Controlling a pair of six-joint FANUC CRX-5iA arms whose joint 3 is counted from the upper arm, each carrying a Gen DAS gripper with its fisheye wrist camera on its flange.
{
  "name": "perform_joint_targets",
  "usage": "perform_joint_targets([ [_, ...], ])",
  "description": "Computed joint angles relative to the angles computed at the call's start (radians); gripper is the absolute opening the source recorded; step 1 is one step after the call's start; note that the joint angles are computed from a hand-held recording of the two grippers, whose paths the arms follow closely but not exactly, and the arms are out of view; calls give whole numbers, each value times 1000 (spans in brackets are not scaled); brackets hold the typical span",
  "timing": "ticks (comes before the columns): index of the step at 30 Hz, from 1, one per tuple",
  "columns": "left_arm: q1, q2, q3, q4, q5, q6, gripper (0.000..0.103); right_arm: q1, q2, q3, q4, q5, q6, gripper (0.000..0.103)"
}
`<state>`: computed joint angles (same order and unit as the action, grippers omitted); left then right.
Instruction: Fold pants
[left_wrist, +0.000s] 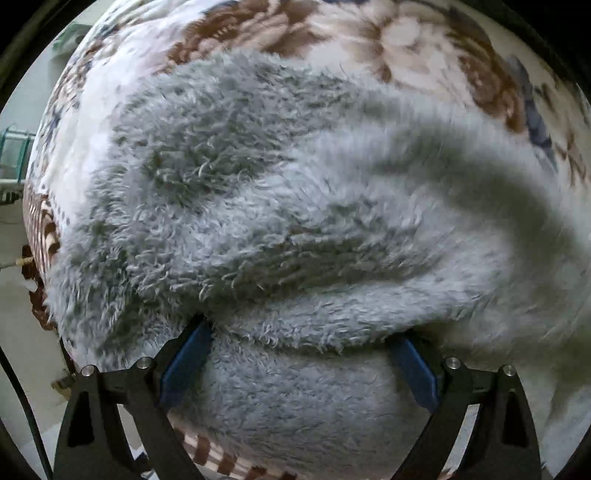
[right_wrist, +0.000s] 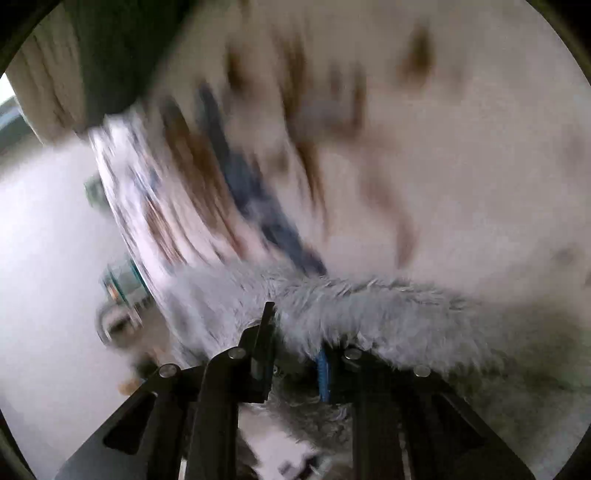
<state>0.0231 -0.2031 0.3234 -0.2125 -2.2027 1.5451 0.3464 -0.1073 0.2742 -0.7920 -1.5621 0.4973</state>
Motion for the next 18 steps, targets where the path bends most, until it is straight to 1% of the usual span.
perform_joint_targets([
  [1, -3, -3, -5, -5, 1, -5, 95, -15, -24, -14, 30, 41, -39, 20],
  [2, -5, -5, -10, -8, 2, -4, 95, -30, -30, -15, 44, 49, -52, 20],
  [3, -8, -12, -17, -6, 11, -10, 95, -40, -33, -10, 56, 43, -55, 22],
  [4, -12, -11, -19, 0, 12, 5, 95, -62, -19, 5, 30, 15, -31, 27],
  [5, -9, -20, -29, 3, 13, 9, 95, -81, -6, 20, -6, -15, -2, 39],
  [6, -7, -35, -42, 3, 12, 7, 95, -86, 16, 50, -30, -67, 34, 53],
  [7, -9, -34, -39, 3, 10, 10, 95, -57, 21, 52, -18, -97, 54, 60],
  [8, 2, -42, -44, 4, 9, 1, 95, -45, 39, 76, -10, -148, 74, 67],
  [9, -5, -47, -43, 7, 4, 11, 95, -48, 34, 71, -25, -183, 102, 68],
  [10, -8, -48, -43, 5, 5, 10, 95, -49, 43, 60, -74, -205, 129, 68],
  [11, -11, -48, -25, 0, -13, 6, 95, -43, 55, 54, -102, -230, 147, 68],
  [12, -1, -63, -37, -3, -15, -17, 95, -7, 71, 64, -86, -258, 166, 55],
  [13, -2, -59, -33, -5, -15, -15, 95, 30, 72, 67, -46, -277, 174, 43],
  [14, 6, -55, -22, -13, -20, -30, 95, 68, 84, 86, -15, -299, 183, 33],
  [16, 21, -59, -25, -3, -19, -25, 95, 113, 81, 100, -12, -317, 195, 33],
  [17, 33, -60, -17, 1, -23, -27, 95, 125, 77, 99, -25, -336, 199, 35],
  [18, 49, -60, -7, 11, -30, -28, 95, 130, 73, 88, -69, -365, 212, 40],
])
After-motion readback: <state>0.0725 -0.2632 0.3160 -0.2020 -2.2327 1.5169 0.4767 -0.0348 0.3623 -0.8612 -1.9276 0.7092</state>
